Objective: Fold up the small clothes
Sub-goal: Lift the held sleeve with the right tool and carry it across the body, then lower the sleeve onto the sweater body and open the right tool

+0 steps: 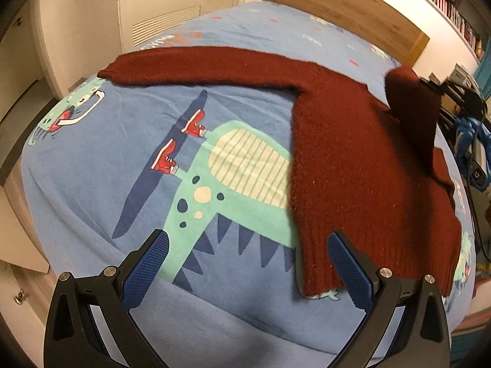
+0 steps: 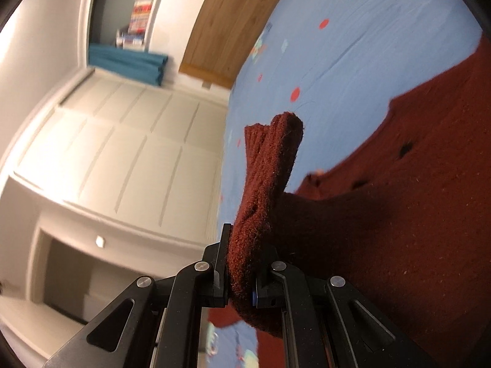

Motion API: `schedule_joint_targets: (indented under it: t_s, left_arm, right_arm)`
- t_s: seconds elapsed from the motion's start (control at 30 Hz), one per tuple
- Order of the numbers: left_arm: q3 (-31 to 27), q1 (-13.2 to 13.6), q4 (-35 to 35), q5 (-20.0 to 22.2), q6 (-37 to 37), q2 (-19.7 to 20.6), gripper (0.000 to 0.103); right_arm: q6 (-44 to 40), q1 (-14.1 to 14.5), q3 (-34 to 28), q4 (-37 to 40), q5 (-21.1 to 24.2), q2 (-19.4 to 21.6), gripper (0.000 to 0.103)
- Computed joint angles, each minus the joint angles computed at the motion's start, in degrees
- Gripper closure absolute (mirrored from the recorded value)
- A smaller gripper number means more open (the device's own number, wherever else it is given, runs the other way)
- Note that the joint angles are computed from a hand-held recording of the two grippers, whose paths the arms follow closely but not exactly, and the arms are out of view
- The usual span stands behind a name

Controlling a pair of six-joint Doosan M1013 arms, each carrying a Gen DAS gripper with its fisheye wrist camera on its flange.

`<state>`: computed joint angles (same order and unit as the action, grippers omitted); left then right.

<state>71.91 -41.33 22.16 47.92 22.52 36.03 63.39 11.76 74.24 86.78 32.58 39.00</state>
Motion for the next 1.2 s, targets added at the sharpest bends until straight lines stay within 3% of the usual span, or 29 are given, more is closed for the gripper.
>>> schedule_joint_targets:
  t_s: [0.1, 0.37, 0.67, 0.8, 0.9, 1.03, 1.1, 1.2]
  left_arm:
    - [0.7, 0.4, -2.3, -0.8, 1.3, 0.0, 0.001]
    - [2.2, 0.6, -1.7, -2.1, 0.1, -0.7, 0.001]
    - [2.4, 0.8, -2.7, -2.7, 0.2, -0.9, 0.001]
    - [2.2, 0.8, -3.3, -2.7, 0.5, -0.8, 0.001]
    - [2.0, 0.9, -4.0, -2.7, 1.0, -0.8, 0.001]
    - [1.5, 0.8, -3.3, -2.2, 1.1, -0.7, 0.001]
    - [1.4, 0.8, -2.6, -2.0, 0.6, -0.7, 0.001]
    - [1.3, 0.8, -0.9, -1.6, -0.5, -0.8, 0.001]
  right_arm:
    - [4.6, 1.2, -1.9, -7.5, 0.7, 1.1, 0.094]
    - [21.1, 4.9, -6.5, -36.0, 3.9, 3.7, 0.092]
    - [26.5, 8.9, -8.0, -54.4, 8.1, 4.9, 0.089]
    - [28.1, 9.8, -9.7, -58.9, 8.9, 5.2, 0.082]
    - [26.4, 10.0, -10.7, -57.5, 10.9, 5.3, 0.074]
    - [20.5, 9.7, -10.8, -52.8, 13.3, 4.9, 0.072]
    - [18.6, 9.5, -9.9, -51.4, 12.8, 4.1, 0.072]
    - [21.4, 9.6, -10.4, -58.1, 9.5, 3.5, 0.072]
